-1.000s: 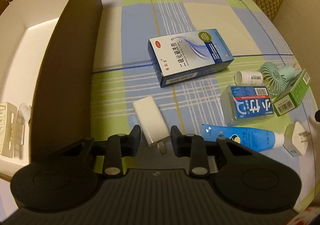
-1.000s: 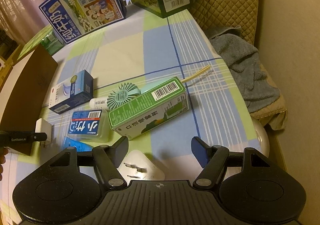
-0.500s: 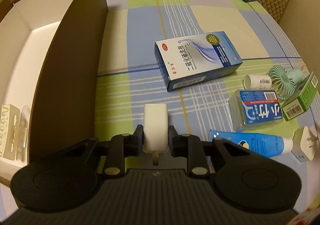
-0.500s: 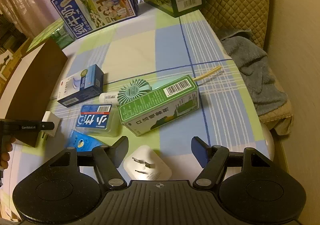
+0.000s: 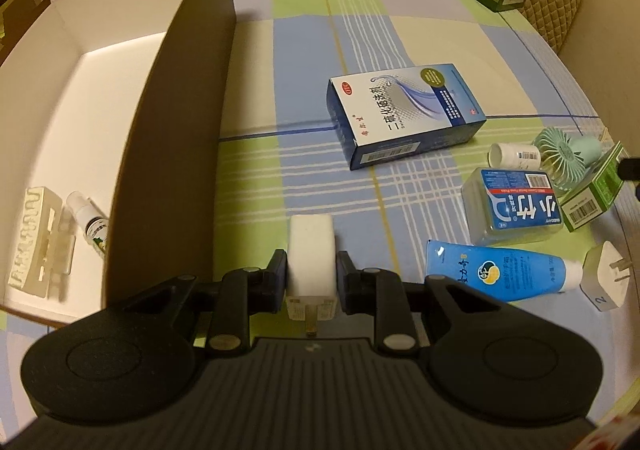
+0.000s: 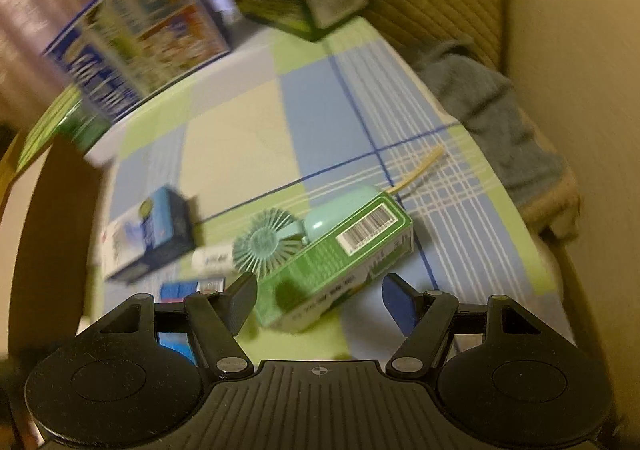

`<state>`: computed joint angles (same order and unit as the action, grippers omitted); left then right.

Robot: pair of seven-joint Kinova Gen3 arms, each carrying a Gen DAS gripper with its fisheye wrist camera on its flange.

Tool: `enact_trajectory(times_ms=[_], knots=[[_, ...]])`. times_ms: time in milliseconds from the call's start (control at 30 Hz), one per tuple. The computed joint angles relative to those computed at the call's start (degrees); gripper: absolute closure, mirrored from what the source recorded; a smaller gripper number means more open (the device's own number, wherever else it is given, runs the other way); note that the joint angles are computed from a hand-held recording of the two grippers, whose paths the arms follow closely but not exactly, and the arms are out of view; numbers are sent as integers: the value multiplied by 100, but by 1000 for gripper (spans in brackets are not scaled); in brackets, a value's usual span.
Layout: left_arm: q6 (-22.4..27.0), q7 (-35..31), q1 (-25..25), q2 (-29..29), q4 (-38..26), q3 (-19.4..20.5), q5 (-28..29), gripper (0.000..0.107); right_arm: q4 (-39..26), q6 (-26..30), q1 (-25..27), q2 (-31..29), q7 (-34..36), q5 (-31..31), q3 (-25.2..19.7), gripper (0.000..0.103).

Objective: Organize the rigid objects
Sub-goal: 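Grasp the white charger with the left gripper while the right gripper grasps the green medicine box, then carry the charger and green medicine box over the cardboard box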

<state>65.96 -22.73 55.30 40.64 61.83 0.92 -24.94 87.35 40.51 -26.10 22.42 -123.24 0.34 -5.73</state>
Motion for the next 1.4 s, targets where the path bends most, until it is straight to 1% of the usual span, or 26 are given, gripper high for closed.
enact_trajectory(times_ms=[100, 167, 200, 267, 333, 400, 500, 600, 667, 733, 800, 867, 900, 1000, 1200, 1333, 1400], knots=[[-71, 60, 19, -68, 107, -1, -11, 86, -174, -4, 115, 184, -361, -322, 30, 36], [-114, 96, 26, -111, 174, 6, -16, 86, -397, 228, 116, 342, -580, -377, 88, 36], [-139, 112, 28, -130, 205, 11, -22, 86, -510, 378, 62, 402, -663, -292, 139, 36], [-192, 142, 32, -176, 275, 20, -37, 86, -507, 410, -27, 410, -736, -96, 202, 41], [-228, 159, 34, -211, 329, 33, -52, 86, -349, 254, 97, 334, -555, -150, 68, 57], [-250, 169, 38, -241, 372, 45, -67, 86, -290, 286, 63, 275, -552, -69, 96, 62], [-295, 180, 42, -276, 428, 58, -96, 86, -132, 198, 132, 166, -461, -101, 48, 67], [-317, 160, 43, -288, 447, 70, -124, 86, -116, 333, 52, 95, -408, 57, 80, 71], [-338, 152, 45, -305, 470, 72, -141, 86, -189, 511, -17, 108, -423, 200, 96, 71], [-350, 135, 44, -310, 484, 78, -152, 86, -352, 743, -181, 215, -627, 368, 222, 72], [-376, 132, 43, -322, 507, 81, -160, 86, -326, 729, -181, 255, -643, 427, 202, 72], [-388, 124, 42, -335, 521, 85, -162, 86, -181, 577, -234, 199, -629, 565, 201, 73], [-390, 122, 49, -342, 528, 82, -174, 86, -134, 560, -308, 169, -647, 697, 229, 76], [-382, 139, 82, -369, 533, 67, -225, 86, 105, 387, -427, 38, -692, 1004, 269, 77], [-360, 152, 115, -397, 526, 71, -295, 86, 488, 53, -430, -256, -736, 1220, 247, 77], [-410, 189, 154, -447, 551, 67, -360, 86, 654, -28, -453, -468, -864, 1345, 230, 77], [-429, 194, 173, -474, 554, 70, -393, 86, 727, -89, -392, -584, -827, 1307, 167, 77]])
